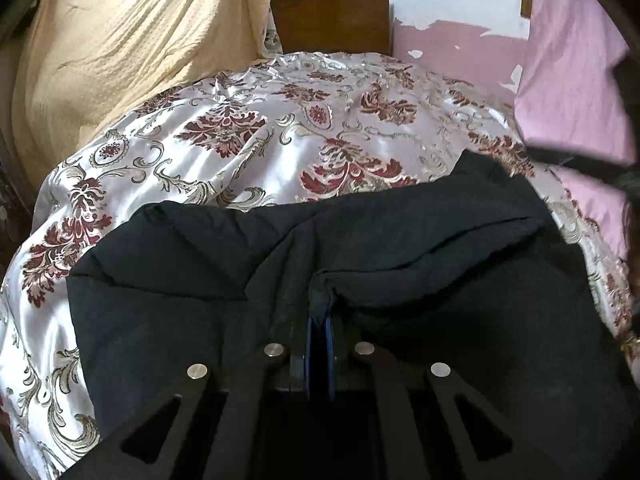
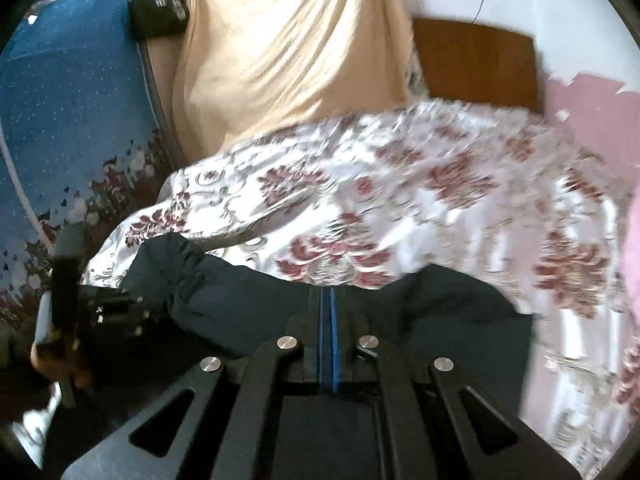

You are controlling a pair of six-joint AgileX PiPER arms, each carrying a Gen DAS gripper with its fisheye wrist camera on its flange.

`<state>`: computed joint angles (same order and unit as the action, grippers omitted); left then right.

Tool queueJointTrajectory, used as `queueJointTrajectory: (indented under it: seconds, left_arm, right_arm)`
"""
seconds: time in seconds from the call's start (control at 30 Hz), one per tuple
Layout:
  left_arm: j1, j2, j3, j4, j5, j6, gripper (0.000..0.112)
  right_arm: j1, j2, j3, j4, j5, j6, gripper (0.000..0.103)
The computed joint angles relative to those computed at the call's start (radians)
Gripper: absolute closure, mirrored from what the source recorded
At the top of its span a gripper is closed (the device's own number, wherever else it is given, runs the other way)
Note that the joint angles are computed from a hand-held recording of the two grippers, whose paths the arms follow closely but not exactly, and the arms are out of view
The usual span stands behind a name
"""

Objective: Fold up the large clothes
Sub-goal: 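Fold the hem up toward the collar with both grippers and lay it down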

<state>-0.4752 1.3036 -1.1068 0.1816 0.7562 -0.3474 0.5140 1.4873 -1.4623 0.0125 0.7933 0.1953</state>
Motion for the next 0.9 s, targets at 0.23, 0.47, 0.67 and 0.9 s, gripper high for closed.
queueJointTrajectory:
  seconds: [0.23,0.47,0.67,0.9]
  left_arm:
    - [0.061,-0.123,-0.023,-0.161,0.002,0.134,0.099]
    - [0.059,-0.054,-0.104,-0.276,-0.138,0.103,0.097]
    - [-0.085,0.150,-0.180,-0.022,0.104,-0.007,0.099]
    - [0.095,0.215,-0.137,-0.262,0.028,0.095,0.108]
  right_arm:
    - [0.043,0.082,0.139,0.041,-0.098,0.025,0.100]
    - [0.050,0.047,0.215,0.036,-0.130,-0.007,0.100]
    - [0.007,0.001,0.270,0.082,-0.168,-0.044,0.100]
    - [-0.079,0.030,0.295,0.101,-0.205,-0.085,0.103]
